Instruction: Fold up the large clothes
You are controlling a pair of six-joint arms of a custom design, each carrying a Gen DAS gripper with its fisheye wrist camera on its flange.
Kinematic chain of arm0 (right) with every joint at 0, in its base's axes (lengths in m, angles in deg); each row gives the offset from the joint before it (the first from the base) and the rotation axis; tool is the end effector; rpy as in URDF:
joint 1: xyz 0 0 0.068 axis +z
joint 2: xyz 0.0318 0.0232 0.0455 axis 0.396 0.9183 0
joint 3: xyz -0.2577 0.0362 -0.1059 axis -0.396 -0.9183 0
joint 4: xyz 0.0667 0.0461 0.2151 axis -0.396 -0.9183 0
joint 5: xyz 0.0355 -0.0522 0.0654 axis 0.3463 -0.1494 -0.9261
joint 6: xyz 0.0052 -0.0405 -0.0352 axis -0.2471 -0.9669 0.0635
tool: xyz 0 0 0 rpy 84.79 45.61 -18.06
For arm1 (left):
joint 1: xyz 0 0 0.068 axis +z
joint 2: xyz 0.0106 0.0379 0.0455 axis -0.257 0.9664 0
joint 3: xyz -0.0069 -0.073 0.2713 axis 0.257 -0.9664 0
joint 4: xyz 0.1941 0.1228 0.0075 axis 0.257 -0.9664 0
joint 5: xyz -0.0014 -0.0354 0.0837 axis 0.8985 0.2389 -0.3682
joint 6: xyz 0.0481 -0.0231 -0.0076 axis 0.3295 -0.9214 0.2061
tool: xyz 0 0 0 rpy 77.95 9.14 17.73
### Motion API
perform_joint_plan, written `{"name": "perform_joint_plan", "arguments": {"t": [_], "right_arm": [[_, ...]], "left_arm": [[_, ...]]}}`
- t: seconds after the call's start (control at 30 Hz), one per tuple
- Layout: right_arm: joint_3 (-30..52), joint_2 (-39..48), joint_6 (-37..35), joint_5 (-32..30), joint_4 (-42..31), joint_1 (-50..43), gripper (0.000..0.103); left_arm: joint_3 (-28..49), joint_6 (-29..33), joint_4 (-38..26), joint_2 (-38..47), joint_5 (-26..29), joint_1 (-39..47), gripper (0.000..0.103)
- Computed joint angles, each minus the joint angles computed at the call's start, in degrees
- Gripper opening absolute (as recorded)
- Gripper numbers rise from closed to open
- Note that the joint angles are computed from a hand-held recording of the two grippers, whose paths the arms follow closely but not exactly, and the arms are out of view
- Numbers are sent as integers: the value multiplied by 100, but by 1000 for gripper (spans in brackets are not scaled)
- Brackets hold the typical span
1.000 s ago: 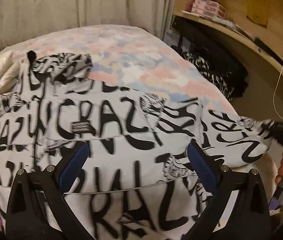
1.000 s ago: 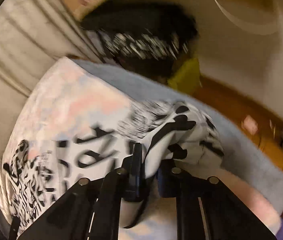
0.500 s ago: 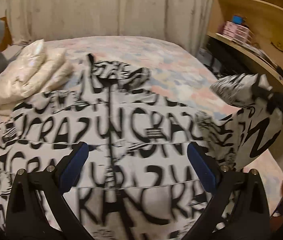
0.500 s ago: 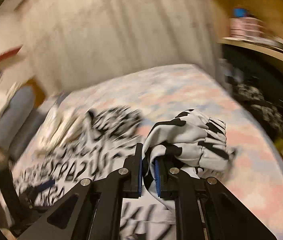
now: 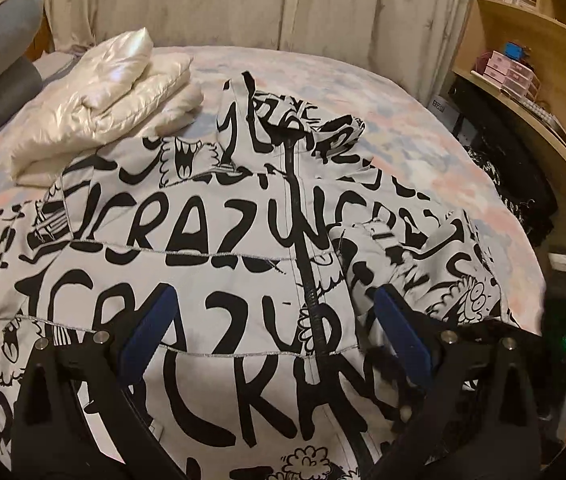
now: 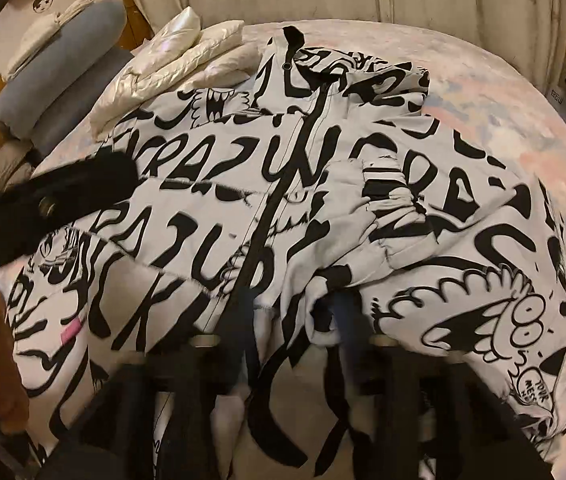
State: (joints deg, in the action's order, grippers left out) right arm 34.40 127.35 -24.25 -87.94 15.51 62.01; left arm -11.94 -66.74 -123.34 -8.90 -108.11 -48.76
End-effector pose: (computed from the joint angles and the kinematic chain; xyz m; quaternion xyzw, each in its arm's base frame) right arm 0.2804 0.2305 0.2334 -0.3486 0.8865 0.1543 0.2623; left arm 0.1991 -0.1116 0.2849 -0.2342 0.8994 0.0002 0.3692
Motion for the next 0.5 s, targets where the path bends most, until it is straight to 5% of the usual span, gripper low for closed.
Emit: {"name": "perform_joint_plan", "arguments": {"t": [0.07, 0.3, 0.5], "right_arm": [[-85, -159, 26, -34, 59, -55, 76], [103, -1166, 64, -452, -909, -887, 76], [-280, -1643, -125, -235, -1012, -1676, 76]], "left_arm": [[-77, 54, 104, -24, 102, 71, 98], [-218, 278, 657, -17, 763, 232, 98], [349, 808, 848, 1024, 1013, -4, 98]]}}
